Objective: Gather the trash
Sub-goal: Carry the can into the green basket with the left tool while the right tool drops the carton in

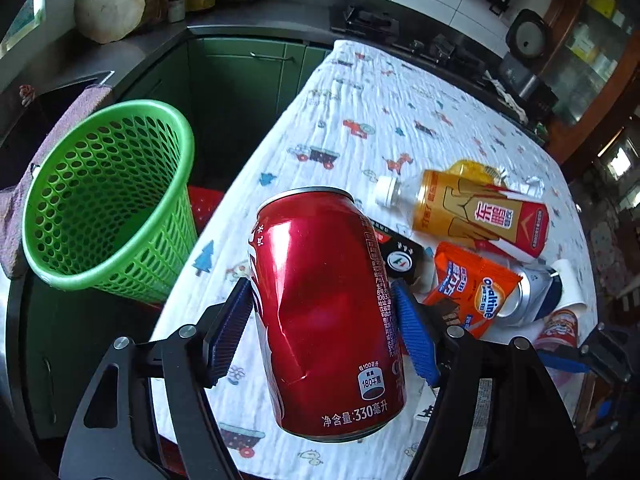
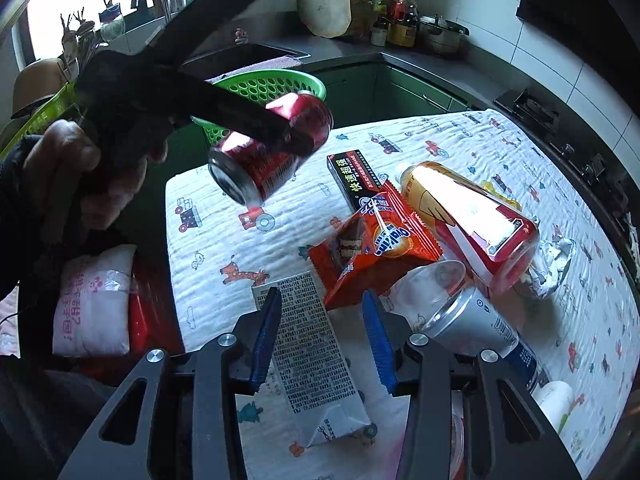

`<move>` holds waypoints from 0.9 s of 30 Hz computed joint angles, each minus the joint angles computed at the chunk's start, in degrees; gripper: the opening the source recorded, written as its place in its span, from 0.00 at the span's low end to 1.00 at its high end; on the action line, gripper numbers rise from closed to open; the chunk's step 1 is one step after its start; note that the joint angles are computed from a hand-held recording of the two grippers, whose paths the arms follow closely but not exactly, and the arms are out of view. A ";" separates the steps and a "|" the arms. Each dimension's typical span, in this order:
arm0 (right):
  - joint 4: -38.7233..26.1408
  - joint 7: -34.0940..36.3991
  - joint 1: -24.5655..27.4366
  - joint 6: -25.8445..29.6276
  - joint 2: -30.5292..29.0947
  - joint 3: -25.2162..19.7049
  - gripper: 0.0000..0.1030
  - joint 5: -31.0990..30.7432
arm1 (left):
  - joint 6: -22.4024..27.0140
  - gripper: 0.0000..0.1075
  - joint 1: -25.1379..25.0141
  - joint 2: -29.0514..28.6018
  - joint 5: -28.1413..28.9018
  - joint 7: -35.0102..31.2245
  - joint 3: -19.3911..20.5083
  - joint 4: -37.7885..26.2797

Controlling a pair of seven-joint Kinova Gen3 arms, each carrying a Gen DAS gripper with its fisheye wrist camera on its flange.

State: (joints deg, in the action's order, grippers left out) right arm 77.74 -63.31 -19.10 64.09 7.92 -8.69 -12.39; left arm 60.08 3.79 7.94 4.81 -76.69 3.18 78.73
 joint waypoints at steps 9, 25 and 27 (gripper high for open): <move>-3.54 3.54 -0.69 4.78 3.62 -0.57 0.49 0.14 | 0.33 0.65 -3.64 -2.13 -0.53 -1.40 -2.00 -2.40; -5.02 5.61 -3.90 7.18 7.53 -0.79 0.45 4.10 | 0.20 0.65 -4.62 -2.01 -2.38 0.23 -2.35 -1.90; -5.51 6.00 -3.48 7.64 7.42 -0.92 0.41 3.41 | 0.31 0.65 -5.19 -2.02 -2.25 -0.22 -2.65 -2.17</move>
